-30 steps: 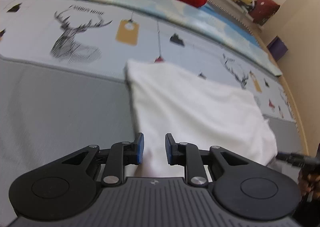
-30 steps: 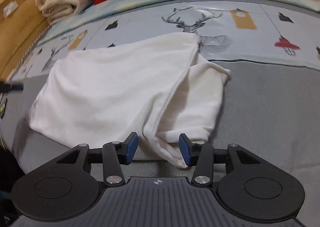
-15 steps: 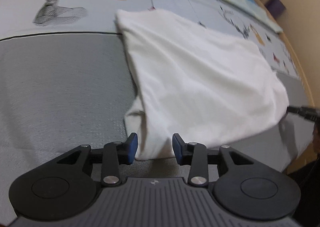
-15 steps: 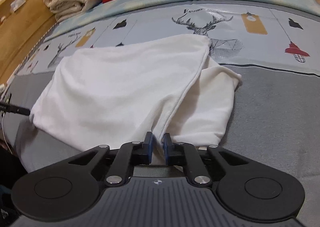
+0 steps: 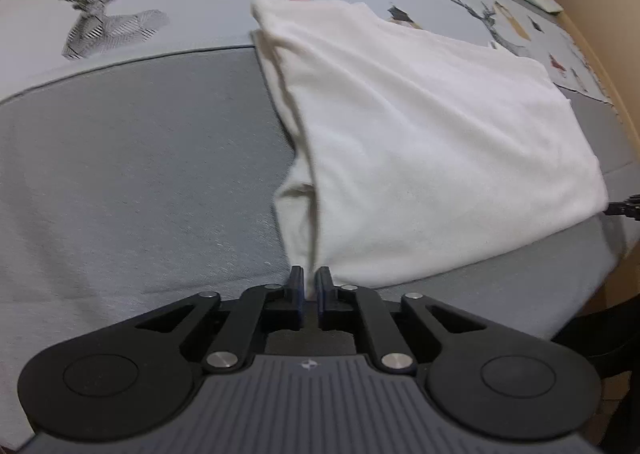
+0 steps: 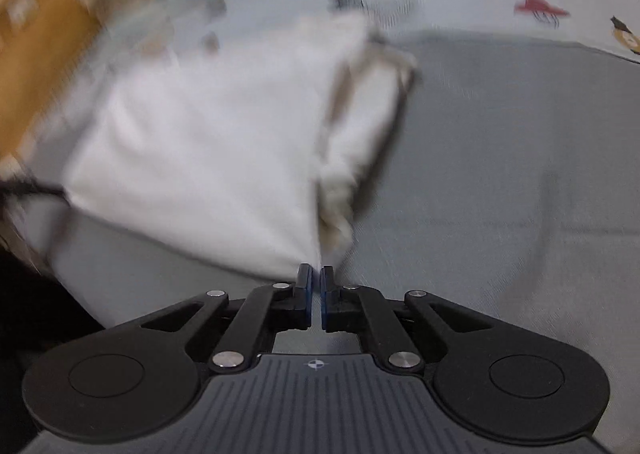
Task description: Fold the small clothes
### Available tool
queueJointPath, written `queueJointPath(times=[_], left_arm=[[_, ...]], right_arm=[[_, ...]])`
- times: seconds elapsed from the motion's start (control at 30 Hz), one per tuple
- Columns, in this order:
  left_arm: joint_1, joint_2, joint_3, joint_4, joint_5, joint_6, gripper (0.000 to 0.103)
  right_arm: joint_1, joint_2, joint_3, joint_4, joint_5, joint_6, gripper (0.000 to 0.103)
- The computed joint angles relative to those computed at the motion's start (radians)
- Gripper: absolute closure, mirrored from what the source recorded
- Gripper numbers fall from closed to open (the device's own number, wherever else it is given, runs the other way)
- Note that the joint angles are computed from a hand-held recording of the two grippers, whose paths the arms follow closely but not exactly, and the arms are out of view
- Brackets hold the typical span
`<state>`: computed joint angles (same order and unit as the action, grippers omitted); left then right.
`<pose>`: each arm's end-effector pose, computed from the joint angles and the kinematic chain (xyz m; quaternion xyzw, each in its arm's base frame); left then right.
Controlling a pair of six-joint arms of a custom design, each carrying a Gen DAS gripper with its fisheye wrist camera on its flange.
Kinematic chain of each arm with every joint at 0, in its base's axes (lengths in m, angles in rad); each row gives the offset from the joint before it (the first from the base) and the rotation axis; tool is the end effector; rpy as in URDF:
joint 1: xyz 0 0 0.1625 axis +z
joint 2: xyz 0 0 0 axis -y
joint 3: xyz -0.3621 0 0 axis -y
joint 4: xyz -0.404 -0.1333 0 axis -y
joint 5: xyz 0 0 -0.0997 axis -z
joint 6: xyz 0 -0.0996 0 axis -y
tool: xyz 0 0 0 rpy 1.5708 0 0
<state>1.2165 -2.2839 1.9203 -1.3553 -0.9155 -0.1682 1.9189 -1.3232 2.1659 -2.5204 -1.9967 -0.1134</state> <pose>0.0949 -0.3027 0.5167 0.0640 0.9423 -0.1506 0.2920 0.2457 -0.4070 0.1324 0.2122 -0.9527 0.0766 0.2035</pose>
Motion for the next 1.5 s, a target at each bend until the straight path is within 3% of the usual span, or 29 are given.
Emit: queueJointPath(times=[0.07, 0.13, 0.3, 0.4, 0.5, 0.53, 0.6, 0.67, 0.8, 0.97, 1.1, 1.13, 1.17, 1.2, 1.37, 1.5], left_arm=[[0.004, -0.011, -0.008, -0.044, -0.014, -0.007, 0.096], [0.002, -0.022, -0.012, -0.093, -0.039, 0.005, 0.096], [-0.027, -0.041, 0.028, -0.202, -0.127, 0.128, 0.096], [-0.038, -0.024, 0.051, -0.191, -0.121, 0.155, 0.095], [0.0, 0.057, 0.033, 0.007, 0.024, 0.036, 0.094], [0.016, 0.073, 0.021, 0.041, 0.038, -0.003, 0.081], [0.025, 0.085, -0.006, 0.001, 0.009, -0.034, 0.081], [0.003, 0.055, 0.002, -0.069, 0.004, 0.0, 0.081], [-0.017, 0.033, 0.014, -0.179, -0.036, 0.067, 0.08], [-0.033, 0.033, 0.057, -0.229, -0.048, 0.124, 0.077], [-0.029, 0.075, 0.064, -0.13, 0.056, 0.06, 0.077], [-0.02, 0.097, 0.052, -0.084, 0.088, 0.014, 0.075], [-0.017, 0.11, 0.043, -0.049, 0.112, -0.028, 0.065], [-0.022, 0.11, 0.042, -0.048, 0.125, -0.044, 0.064], [-0.074, 0.055, 0.094, -0.235, 0.12, 0.062, 0.065], [-0.081, 0.059, 0.108, -0.347, 0.066, 0.116, 0.065]], right_arm=[[0.012, 0.014, -0.013, 0.015, -0.056, 0.038, 0.098], [0.018, 0.009, -0.009, -0.043, -0.053, 0.045, 0.098], [0.04, 0.011, 0.021, -0.292, 0.07, -0.022, 0.098], [0.054, 0.059, -0.003, -0.305, 0.112, -0.077, 0.098], [0.079, 0.123, -0.05, -0.226, 0.046, -0.109, 0.098], [0.089, 0.155, -0.077, -0.194, -0.005, -0.108, 0.098], [0.106, 0.216, -0.125, -0.109, -0.145, -0.082, 0.097], [0.11, 0.245, -0.147, -0.056, -0.21, -0.071, 0.094], [0.12, 0.254, -0.161, -0.112, -0.187, -0.094, 0.092], [0.12, 0.241, -0.149, -0.209, -0.138, -0.095, 0.083], [0.121, 0.259, -0.161, -0.232, -0.168, -0.085, 0.082], [0.123, 0.26, -0.162, -0.24, -0.173, -0.084, 0.081], [0.125, 0.262, -0.16, -0.255, -0.177, -0.083, 0.081], [0.127, 0.264, -0.16, -0.276, -0.18, -0.083, 0.081], [0.122, 0.286, -0.167, -0.344, -0.175, -0.101, 0.071], [0.127, 0.332, -0.208, -0.256, -0.235, -0.097, 0.07]])
